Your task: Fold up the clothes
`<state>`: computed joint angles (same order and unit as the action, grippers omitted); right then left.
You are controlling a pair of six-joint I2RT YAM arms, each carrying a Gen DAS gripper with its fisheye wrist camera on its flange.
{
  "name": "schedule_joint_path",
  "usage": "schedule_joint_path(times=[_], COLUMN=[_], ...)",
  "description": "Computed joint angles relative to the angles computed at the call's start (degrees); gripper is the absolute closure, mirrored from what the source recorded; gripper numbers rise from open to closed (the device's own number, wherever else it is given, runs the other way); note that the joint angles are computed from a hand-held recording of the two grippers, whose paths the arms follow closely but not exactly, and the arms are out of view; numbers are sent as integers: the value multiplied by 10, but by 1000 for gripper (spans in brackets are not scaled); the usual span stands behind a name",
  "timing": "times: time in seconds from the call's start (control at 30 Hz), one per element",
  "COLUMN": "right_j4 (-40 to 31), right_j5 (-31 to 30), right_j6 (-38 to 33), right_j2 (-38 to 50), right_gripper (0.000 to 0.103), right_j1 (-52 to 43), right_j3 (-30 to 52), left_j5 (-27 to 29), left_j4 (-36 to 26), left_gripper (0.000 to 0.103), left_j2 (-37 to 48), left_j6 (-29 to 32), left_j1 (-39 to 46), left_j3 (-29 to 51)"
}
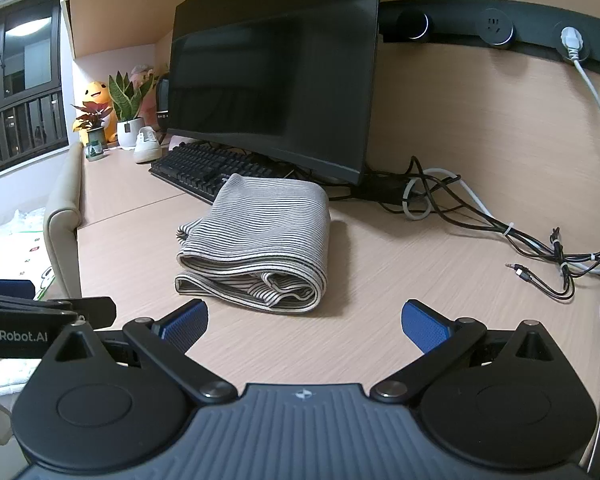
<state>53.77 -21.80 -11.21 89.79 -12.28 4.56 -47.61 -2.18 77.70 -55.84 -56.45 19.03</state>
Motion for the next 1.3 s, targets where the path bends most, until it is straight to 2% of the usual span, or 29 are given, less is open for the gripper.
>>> schedule_joint_path(times=[0.83,1.03,1.3], right_j4=[-15,-22,-26], right_j5=[-9,-9,-12], right_j6=[-4,-6,-5], right_j2=[-3,-10,-9], right_gripper=[0,0,0], right_j1=[-5,-2,-1], right_j3=[6,4,5], left_j5=[-2,12,-12], left_j4=[-16,-16,-27], left_gripper=[0,0,0], left_j2=[14,8,12], left_j6=[-4,-13,-22], left_j1=[4,11,-4], left_j3=[13,8,10])
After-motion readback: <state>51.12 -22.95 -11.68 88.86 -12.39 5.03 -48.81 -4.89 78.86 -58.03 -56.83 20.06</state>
